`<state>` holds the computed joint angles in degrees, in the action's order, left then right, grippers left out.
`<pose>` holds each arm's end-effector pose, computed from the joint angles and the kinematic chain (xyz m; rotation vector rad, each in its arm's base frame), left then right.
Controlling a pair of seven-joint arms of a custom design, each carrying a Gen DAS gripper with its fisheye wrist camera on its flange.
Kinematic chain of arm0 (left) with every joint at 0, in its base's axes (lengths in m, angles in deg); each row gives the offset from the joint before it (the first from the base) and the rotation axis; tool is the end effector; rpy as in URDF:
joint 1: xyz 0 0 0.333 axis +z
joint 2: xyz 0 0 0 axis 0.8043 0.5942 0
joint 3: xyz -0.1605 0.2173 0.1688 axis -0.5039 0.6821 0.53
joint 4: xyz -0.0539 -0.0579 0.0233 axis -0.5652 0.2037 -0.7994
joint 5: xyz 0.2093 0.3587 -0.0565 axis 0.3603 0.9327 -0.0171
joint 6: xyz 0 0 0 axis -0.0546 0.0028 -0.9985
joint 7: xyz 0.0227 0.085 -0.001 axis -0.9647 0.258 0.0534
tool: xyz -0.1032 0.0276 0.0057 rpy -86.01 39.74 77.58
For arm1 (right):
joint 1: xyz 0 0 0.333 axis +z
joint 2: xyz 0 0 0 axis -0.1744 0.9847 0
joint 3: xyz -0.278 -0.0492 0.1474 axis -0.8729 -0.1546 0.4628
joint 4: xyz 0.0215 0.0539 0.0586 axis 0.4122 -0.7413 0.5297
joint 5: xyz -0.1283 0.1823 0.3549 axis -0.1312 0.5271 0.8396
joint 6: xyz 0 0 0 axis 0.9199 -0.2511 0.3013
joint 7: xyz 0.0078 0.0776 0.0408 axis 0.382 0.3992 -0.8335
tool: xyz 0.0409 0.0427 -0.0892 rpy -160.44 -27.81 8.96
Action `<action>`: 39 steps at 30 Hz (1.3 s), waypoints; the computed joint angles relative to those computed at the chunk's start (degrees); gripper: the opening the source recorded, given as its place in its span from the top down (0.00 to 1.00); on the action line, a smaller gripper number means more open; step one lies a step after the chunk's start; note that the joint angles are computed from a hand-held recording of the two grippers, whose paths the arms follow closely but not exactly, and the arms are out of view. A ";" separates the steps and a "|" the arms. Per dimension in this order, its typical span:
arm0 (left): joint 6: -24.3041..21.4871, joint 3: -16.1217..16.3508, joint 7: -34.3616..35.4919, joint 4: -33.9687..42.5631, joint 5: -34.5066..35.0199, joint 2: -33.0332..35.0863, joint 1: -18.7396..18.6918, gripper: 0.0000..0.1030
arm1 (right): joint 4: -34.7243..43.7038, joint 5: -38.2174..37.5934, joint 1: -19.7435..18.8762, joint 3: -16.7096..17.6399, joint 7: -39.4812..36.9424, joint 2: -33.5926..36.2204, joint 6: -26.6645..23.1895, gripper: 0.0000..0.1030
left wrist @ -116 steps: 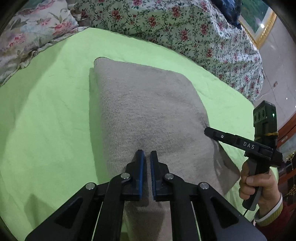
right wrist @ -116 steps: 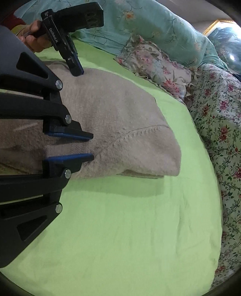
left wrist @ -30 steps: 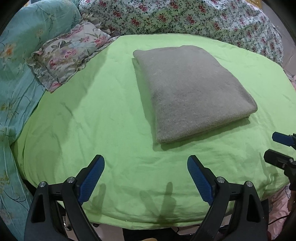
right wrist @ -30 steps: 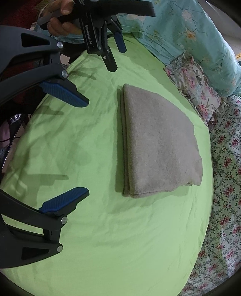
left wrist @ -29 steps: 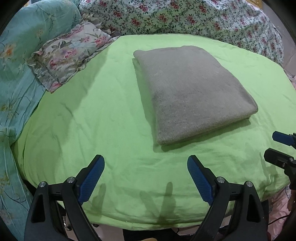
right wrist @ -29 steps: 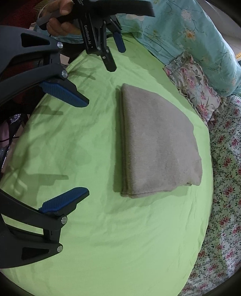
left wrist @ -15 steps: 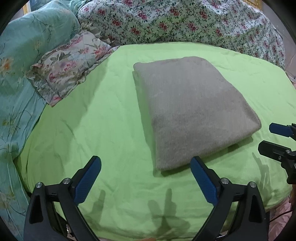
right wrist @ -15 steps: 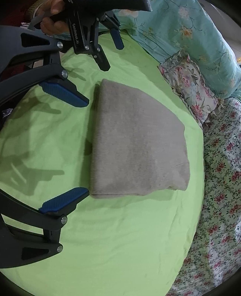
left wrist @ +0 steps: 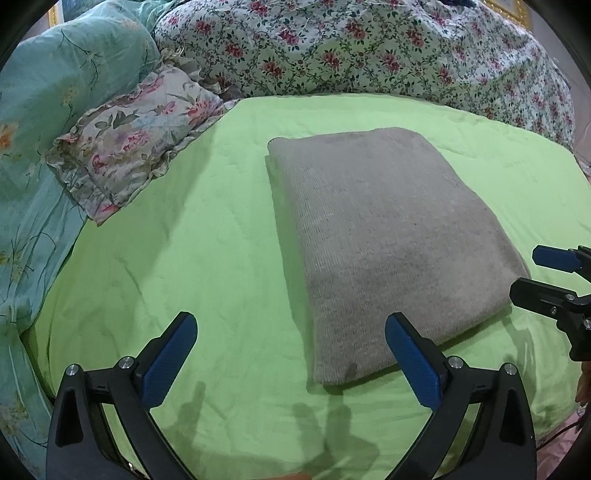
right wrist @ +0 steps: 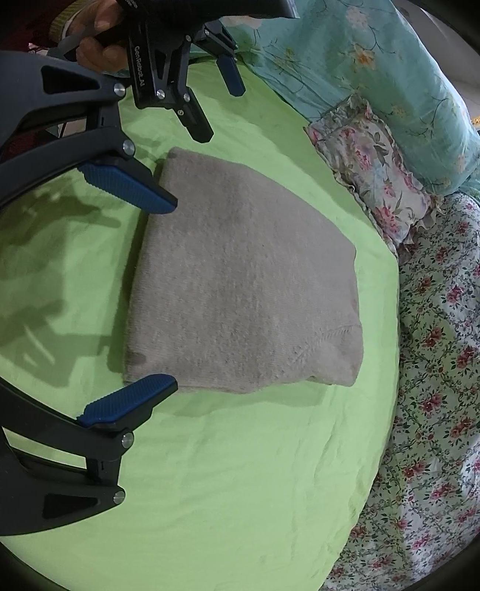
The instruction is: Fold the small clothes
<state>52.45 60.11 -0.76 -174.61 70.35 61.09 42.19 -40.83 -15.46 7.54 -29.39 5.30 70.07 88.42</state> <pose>0.5886 -0.2265 0.4900 -1.9306 1.6743 -0.3901 0.6067 0.2711 0.5050 -2.0803 1.3277 -0.0946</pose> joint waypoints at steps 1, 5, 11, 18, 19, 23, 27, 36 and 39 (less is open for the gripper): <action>-0.02 0.02 -0.10 0.12 -0.04 0.14 0.01 0.01 | 0.29 0.06 -0.03 -0.02 0.13 0.27 -0.10 0.14; 0.61 0.17 -0.37 0.36 -0.45 0.47 0.05 0.01 | 1.15 0.18 -0.21 0.07 0.24 1.27 0.47 0.14; 1.40 0.33 -0.35 0.46 -0.58 0.64 0.12 0.01 | 1.53 0.04 -0.37 0.35 -0.46 1.82 1.70 0.13; 1.25 0.35 -0.28 0.83 -0.89 0.93 0.05 0.01 | 1.93 -0.41 -0.46 0.47 -0.62 2.24 1.79 0.12; 1.04 0.31 -0.48 0.89 -0.81 0.92 -0.05 0.01 | 1.83 -0.10 -0.53 0.54 -0.75 2.19 2.09 0.12; 0.83 0.29 -0.54 1.17 -0.55 1.02 -0.25 0.01 | 1.69 0.26 -0.60 0.61 -0.92 2.08 2.31 0.12; 0.75 0.26 -0.79 1.05 -0.10 0.85 -0.40 0.01 | 1.57 0.10 -0.52 0.58 -0.70 1.95 2.47 0.12; 0.93 0.23 -0.44 1.04 -0.35 0.86 -0.41 0.01 | 1.23 0.42 -0.69 0.47 -0.91 1.71 2.43 0.11; 0.89 0.20 -0.52 0.96 -0.21 0.78 -0.47 0.01 | 1.35 0.62 -0.76 0.49 -1.22 1.81 2.30 0.11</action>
<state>53.34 60.31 -1.28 -173.65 70.14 61.87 41.73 -39.48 -14.84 6.78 -28.89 4.08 71.89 90.72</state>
